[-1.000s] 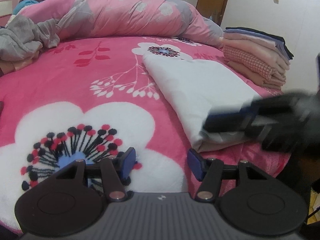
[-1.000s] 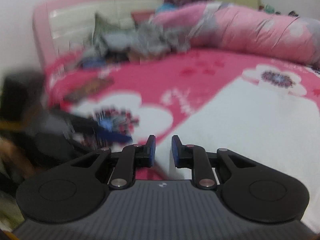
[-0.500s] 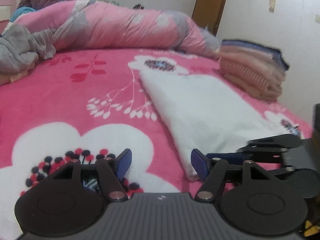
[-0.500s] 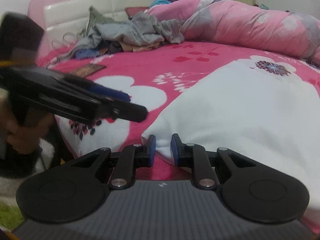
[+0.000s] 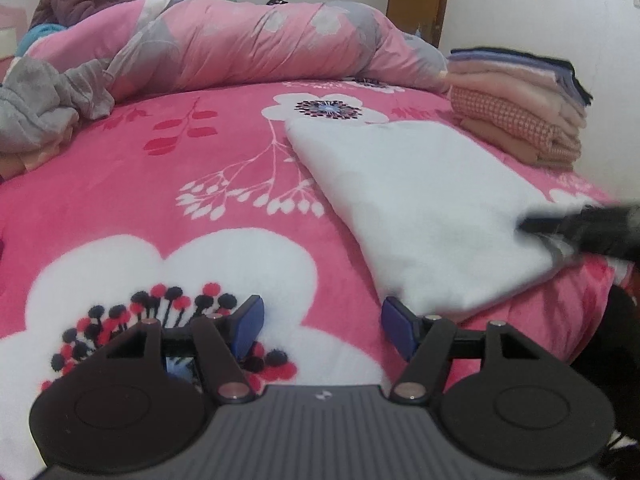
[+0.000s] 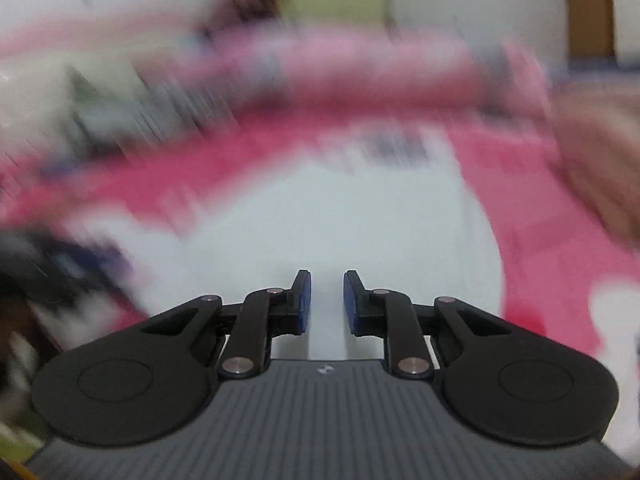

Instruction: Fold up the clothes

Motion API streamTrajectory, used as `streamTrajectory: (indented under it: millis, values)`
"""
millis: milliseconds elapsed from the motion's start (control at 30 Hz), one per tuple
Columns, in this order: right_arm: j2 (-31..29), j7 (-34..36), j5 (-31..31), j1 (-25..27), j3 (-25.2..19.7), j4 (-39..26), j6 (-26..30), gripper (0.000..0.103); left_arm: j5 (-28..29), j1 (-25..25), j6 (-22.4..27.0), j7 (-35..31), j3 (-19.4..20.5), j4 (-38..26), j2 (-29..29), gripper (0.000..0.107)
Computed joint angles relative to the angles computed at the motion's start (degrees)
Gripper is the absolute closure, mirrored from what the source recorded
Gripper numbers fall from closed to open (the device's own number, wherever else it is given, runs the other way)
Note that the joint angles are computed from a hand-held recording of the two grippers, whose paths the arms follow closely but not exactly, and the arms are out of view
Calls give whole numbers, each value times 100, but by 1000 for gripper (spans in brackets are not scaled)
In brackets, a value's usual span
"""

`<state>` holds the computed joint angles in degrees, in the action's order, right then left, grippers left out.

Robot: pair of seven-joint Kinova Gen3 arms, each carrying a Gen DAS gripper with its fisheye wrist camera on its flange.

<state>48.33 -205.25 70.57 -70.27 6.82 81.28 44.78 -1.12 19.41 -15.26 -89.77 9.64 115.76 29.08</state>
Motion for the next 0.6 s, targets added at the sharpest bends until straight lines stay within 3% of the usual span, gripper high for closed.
streamTrajectory:
  millis: [67, 300, 600]
  values:
    - [154, -269, 116, -156, 103, -8, 145, 86, 154, 269, -13, -125, -250, -1, -12, 39]
    - [100, -866, 332, -99, 61, 123, 60, 86, 70, -48, -103, 73, 45, 68, 1, 33]
    - [148, -1203, 507, -90, -76, 134, 205, 84, 183, 125, -30, 93, -122, 33, -19, 31]
